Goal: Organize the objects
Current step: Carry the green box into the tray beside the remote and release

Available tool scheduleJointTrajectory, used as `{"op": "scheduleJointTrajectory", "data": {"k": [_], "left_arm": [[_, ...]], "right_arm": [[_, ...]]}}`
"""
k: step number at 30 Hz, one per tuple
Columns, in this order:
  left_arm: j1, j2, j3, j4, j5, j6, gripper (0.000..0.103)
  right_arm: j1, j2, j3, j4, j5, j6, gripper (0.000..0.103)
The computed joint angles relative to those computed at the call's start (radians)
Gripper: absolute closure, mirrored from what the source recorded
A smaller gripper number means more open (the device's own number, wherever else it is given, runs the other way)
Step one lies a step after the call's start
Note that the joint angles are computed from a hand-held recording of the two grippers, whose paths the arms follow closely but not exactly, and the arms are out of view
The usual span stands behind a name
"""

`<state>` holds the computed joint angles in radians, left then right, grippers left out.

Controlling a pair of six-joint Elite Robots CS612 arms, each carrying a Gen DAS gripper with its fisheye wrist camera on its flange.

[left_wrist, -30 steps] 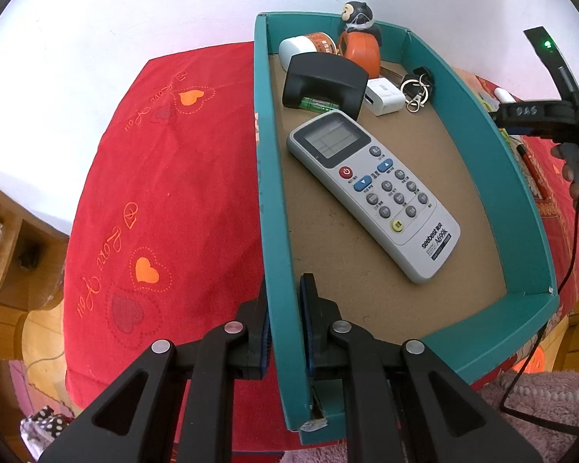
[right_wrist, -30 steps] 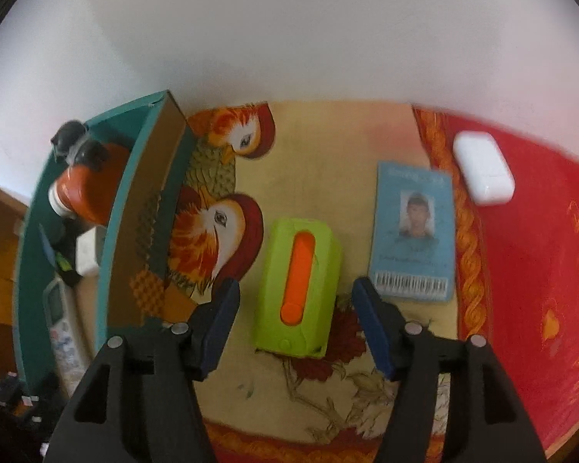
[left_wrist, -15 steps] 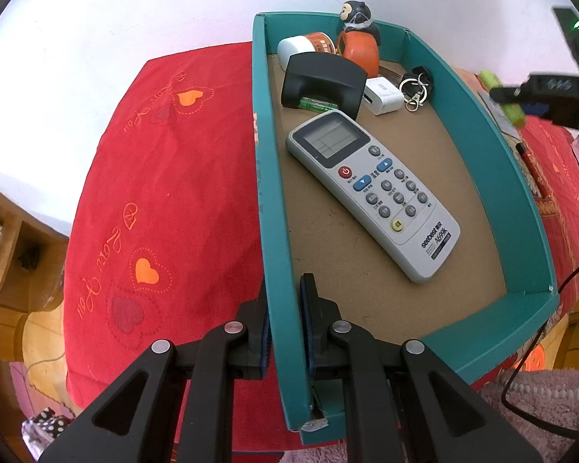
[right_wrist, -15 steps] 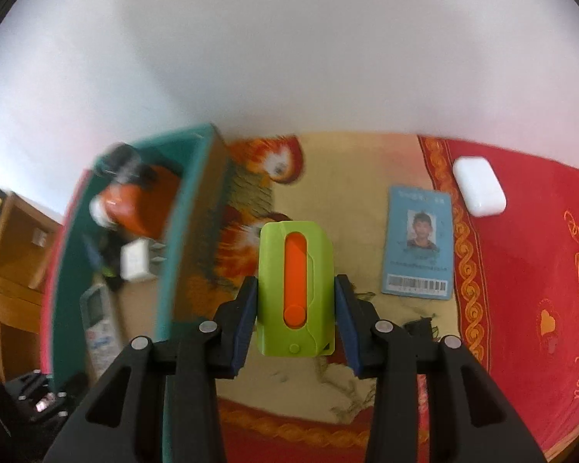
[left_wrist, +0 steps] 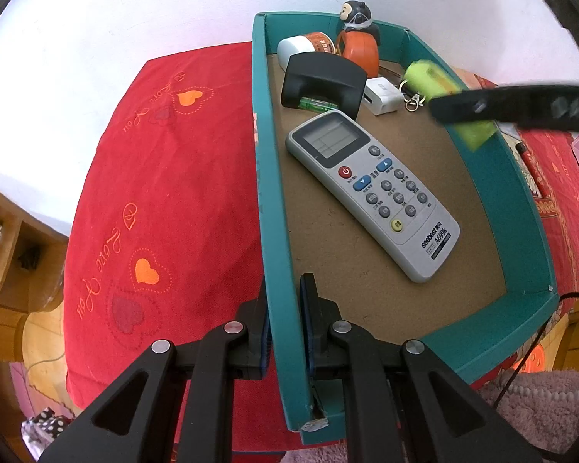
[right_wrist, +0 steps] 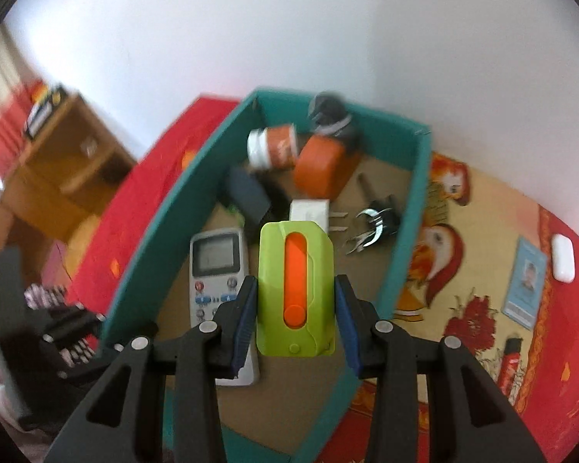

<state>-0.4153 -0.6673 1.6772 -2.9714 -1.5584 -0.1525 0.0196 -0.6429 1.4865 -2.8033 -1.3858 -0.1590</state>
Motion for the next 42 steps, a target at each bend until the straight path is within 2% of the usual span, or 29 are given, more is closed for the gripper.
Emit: {"op": "scheduleJointTrajectory", "data": {"k": [3,9,12,20,23,31,35,37,38,39,42], "left_arm": [[0.001,0.000,-0.001,0.001,0.000,0.000,0.089],[-0.001,0.001,-0.002,0.002,0.002,-0.001,0.089],[-0.002,0.001,-0.002,0.002,0.002,-0.002,0.089],[-0.003,0.002,-0.004,0.002,0.002,-0.006,0.089],[-0.003,0.001,-0.003,0.001,0.003,-0.005,0.089],[-0.004,0.002,-0.003,0.001,0.002,-0.006,0.089],[-0.004,0.000,-0.002,0.000,0.002,-0.006,0.089],[-0.004,0.001,-0.002,0.000,0.001,-0.005,0.089],[-0.004,0.000,-0.002,0.000,0.001,-0.006,0.089],[-0.004,0.001,-0.002,0.000,0.000,-0.005,0.089],[-0.003,0.001,-0.002,0.000,0.000,-0.003,0.089]], "right_arm": [[0.021,0.032,-0.040,0.041,-0.060,-0.033,0.064],[0.031,0.056,-0.071,0.105,-0.069,-0.051,0.064],[0.040,0.062,-0.075,0.104,-0.102,-0.059,0.064],[0.046,0.080,-0.109,0.167,-0.066,-0.026,0.064],[0.049,0.082,-0.108,0.153,-0.077,-0.030,0.064],[0.038,0.078,-0.096,0.149,-0.048,-0.032,0.064],[0.036,0.075,-0.092,0.142,-0.041,-0.032,0.060],[0.033,0.063,-0.074,0.117,-0.039,-0.037,0.053],[0.032,0.060,-0.069,0.103,-0.041,-0.039,0.042],[0.030,0.055,-0.061,0.087,-0.035,-0.039,0.039],[0.019,0.039,-0.039,0.055,0.000,-0.026,0.039]]}}
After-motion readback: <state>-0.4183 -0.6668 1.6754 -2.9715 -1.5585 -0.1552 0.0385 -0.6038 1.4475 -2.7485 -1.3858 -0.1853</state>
